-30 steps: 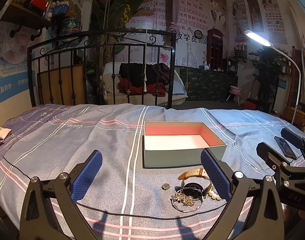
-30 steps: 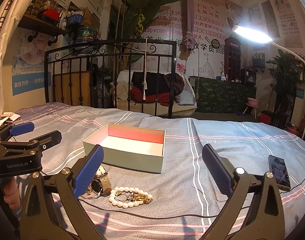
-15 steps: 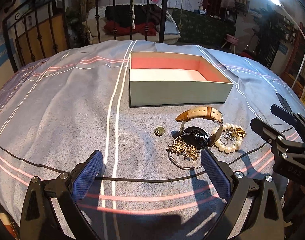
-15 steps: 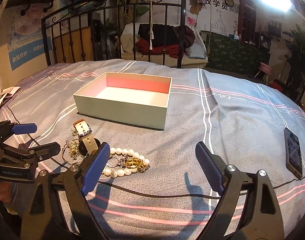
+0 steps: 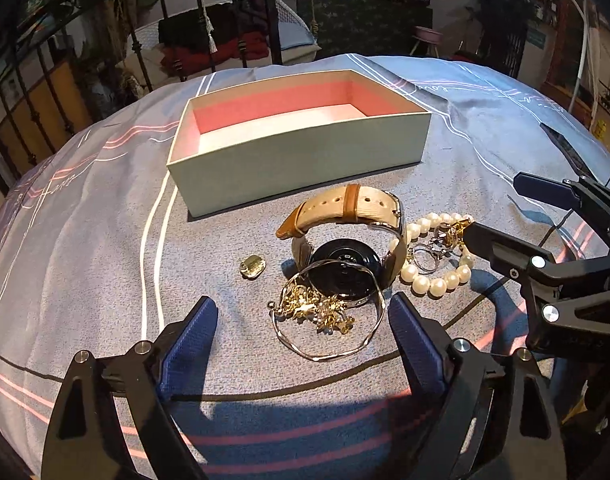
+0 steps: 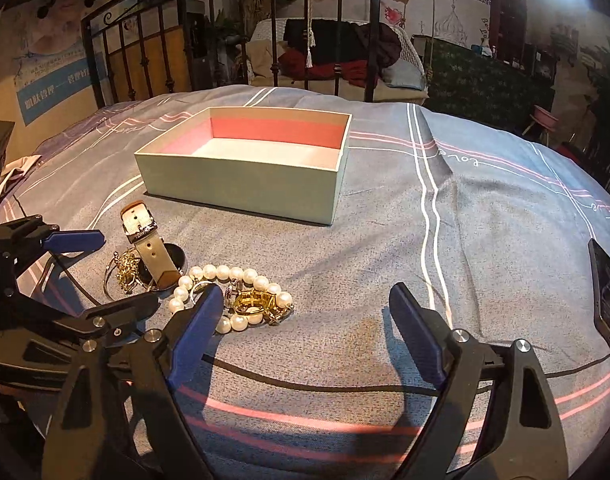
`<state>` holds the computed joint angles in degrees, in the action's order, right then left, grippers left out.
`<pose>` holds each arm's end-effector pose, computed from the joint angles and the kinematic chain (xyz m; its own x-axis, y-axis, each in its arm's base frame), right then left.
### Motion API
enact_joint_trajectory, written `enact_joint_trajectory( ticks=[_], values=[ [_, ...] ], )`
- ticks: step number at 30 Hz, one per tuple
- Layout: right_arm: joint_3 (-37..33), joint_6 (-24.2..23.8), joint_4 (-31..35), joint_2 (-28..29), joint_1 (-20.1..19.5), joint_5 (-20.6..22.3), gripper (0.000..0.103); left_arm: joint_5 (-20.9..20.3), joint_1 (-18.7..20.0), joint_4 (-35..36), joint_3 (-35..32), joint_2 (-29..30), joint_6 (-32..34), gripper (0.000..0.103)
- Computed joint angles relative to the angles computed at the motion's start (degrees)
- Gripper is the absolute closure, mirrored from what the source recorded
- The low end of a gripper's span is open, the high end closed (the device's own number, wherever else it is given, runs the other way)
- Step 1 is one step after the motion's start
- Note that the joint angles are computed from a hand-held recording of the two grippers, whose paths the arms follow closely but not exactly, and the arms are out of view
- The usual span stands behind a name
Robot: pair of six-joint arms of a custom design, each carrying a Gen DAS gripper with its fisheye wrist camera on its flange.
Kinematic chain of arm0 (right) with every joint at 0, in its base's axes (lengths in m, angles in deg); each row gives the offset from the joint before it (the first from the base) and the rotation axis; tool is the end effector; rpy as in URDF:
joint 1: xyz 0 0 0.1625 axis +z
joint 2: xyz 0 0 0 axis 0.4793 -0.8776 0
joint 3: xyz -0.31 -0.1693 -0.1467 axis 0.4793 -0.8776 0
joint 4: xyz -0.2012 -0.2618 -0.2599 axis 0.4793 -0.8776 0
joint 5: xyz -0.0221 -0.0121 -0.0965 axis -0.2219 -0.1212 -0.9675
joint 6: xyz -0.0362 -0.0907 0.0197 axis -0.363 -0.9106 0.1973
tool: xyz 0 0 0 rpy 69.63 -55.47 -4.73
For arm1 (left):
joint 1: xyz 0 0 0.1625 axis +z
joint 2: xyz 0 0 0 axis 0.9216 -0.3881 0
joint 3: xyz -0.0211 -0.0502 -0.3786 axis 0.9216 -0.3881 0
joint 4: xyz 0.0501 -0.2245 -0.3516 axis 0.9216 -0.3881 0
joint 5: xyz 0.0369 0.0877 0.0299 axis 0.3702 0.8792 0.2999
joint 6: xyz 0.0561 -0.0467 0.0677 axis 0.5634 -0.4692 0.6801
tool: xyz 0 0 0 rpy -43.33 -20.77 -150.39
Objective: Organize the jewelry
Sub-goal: 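Lower the left tool toward the silver bangle while the right tool approaches the pearl bracelet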
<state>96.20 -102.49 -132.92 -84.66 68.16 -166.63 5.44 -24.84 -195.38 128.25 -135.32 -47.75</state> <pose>0.1561 -0.5423 0.1947 -0.7069 -0.2450 0.6635 -0.6159 0.6744 -0.4072 -0.2742 -0.5332 0.0891 -0.6121 0.2970 -0.7328 0.6329 0.7396 -0.2289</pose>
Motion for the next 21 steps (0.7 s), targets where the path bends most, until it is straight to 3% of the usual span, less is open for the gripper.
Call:
enact_joint_trajectory(
  ticks=[5,8,11,16,21],
  values=[
    [-0.86,0.23,5.15,-0.33,-0.27,1.13,0.028,-3.15,0.45,-3.32,-0.04,0.33,4.47,0.048],
    [-0.79,-0.26,5.63,-0.17,-0.06,1.67,0.029,-3.65,0.52,-4.94,0.49,0.18,5.5,0.048],
    [-0.82,0.67,7.32,-0.65,-0.26,3.01,0.041,-4.14,0.67,-5.97,0.97,-0.37,5.84,0.048],
    [-1.07,0.46,8.18,-0.78,-0.18,4.43,0.05,-3.71,0.48,-6.55,1.66,-1.48,5.48,0.048],
    [-2.5,-1.31,10.0,0.5,0.77,4.04,0.071,-3.64,0.14,-7.44,1.93,-2.06,5.47,0.048]
  ],
)
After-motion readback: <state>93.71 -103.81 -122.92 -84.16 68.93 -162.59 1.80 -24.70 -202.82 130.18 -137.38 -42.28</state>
